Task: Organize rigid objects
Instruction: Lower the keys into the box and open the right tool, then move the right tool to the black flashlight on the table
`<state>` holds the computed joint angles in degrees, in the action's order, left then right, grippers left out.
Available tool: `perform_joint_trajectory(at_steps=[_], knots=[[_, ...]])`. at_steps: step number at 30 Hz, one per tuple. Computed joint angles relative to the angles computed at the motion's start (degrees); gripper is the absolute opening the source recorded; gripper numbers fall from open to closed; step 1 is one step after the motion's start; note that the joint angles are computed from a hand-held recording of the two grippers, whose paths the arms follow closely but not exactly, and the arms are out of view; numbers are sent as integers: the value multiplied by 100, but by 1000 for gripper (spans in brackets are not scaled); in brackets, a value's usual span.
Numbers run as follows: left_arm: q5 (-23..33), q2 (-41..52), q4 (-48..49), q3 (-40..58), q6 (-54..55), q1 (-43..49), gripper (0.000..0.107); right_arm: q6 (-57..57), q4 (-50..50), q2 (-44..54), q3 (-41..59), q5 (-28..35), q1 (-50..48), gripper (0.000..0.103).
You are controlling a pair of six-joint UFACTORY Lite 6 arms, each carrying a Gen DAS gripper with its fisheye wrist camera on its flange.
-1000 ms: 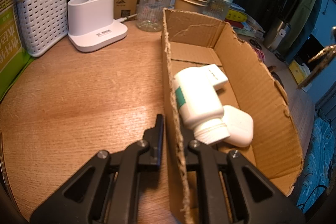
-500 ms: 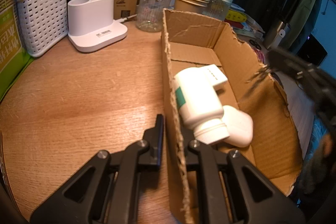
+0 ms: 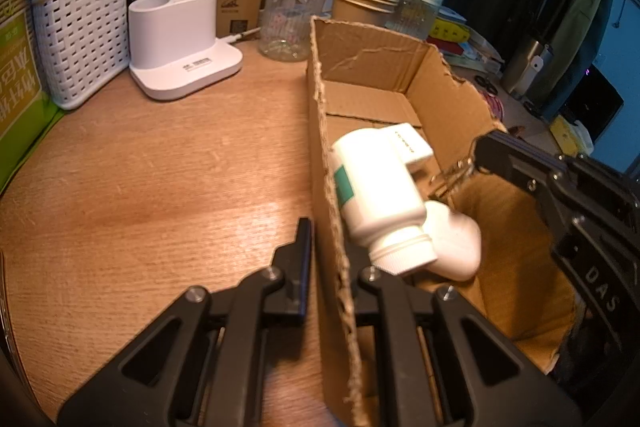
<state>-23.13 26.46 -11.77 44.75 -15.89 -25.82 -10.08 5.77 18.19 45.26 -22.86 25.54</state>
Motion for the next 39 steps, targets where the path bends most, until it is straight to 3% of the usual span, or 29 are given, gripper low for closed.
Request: perform_joint_trajectory(at_steps=[6,8,10,11,31,39], knots=[[-2,1,6,-1,-4,1,9,68,-103,-71,-80,74,94,4],[-2,1,6,-1,-4,1,9,125,-161,-102,-111,76,101,16],[-4,4,7,0,-7,1,9,92,-76,-144,-154,79,118,45],[-4,-1,7,-2,-5,-1,9,165,-131,-177,-187,64,107,47],[15,-15,-23,0,15,-9,9,1283,-1240,-1723,-1365,-94,-1013,48],[13,-8,-13,3,8,-4,9,1651,-1653,-1533,-1347,-252,-1650,49]])
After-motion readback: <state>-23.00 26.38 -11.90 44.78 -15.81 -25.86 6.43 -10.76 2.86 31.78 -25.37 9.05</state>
